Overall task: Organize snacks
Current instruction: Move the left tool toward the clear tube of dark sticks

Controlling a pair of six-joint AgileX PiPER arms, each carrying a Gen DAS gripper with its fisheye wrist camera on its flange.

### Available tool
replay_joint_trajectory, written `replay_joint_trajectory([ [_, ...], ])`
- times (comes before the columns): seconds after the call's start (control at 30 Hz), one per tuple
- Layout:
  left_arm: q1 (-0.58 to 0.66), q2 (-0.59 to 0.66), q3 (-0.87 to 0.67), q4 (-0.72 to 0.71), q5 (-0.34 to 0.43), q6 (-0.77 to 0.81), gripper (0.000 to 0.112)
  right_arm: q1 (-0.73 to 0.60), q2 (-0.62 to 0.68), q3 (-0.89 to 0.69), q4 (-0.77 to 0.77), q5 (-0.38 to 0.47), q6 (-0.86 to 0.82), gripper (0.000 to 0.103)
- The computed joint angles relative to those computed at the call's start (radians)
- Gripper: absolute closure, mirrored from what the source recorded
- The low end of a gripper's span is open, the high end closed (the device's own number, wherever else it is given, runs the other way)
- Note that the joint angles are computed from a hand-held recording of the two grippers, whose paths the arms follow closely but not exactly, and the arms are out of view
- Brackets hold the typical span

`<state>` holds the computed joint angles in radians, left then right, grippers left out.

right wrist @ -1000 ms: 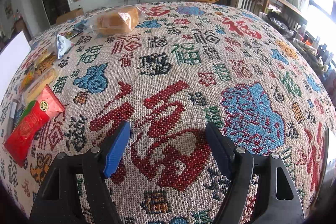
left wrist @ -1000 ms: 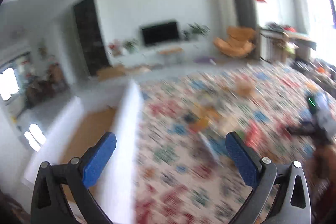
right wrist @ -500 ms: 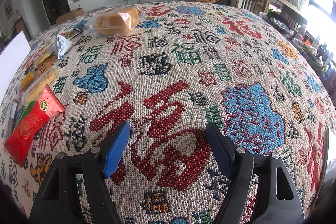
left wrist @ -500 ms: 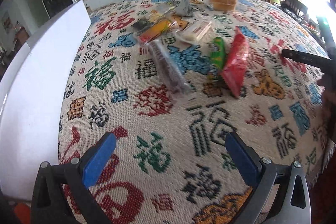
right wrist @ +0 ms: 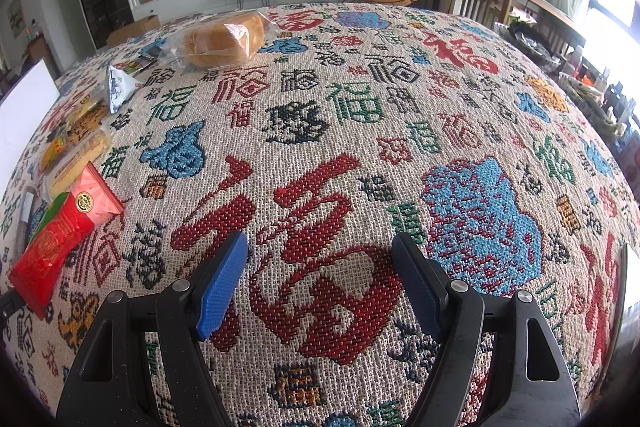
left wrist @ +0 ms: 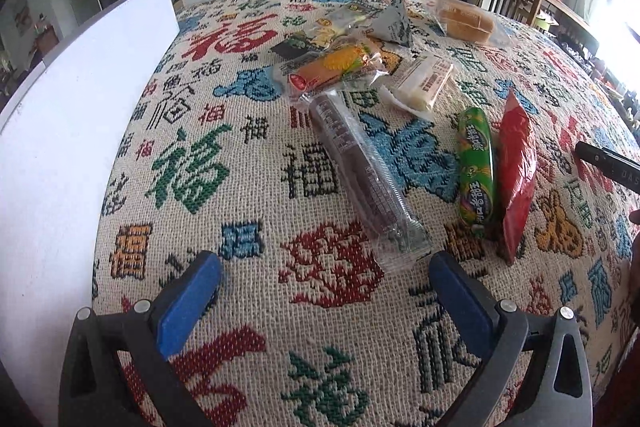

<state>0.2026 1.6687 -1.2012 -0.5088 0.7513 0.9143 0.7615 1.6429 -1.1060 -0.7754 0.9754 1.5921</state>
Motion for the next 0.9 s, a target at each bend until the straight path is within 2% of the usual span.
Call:
replay_joint_trajectory([
  [0.23,0.002,-0.013,0.029,-0.035,-0.035,0.028,0.009,0.000,0.000,0.000,0.000,0.000,0.000,0.026],
  [0.9,0.003,-0.013,0.032,-0.039,-0.036,0.036,0.009,-0.002,0.000,0.002,-0.001,-0.003,0.004,0.024],
])
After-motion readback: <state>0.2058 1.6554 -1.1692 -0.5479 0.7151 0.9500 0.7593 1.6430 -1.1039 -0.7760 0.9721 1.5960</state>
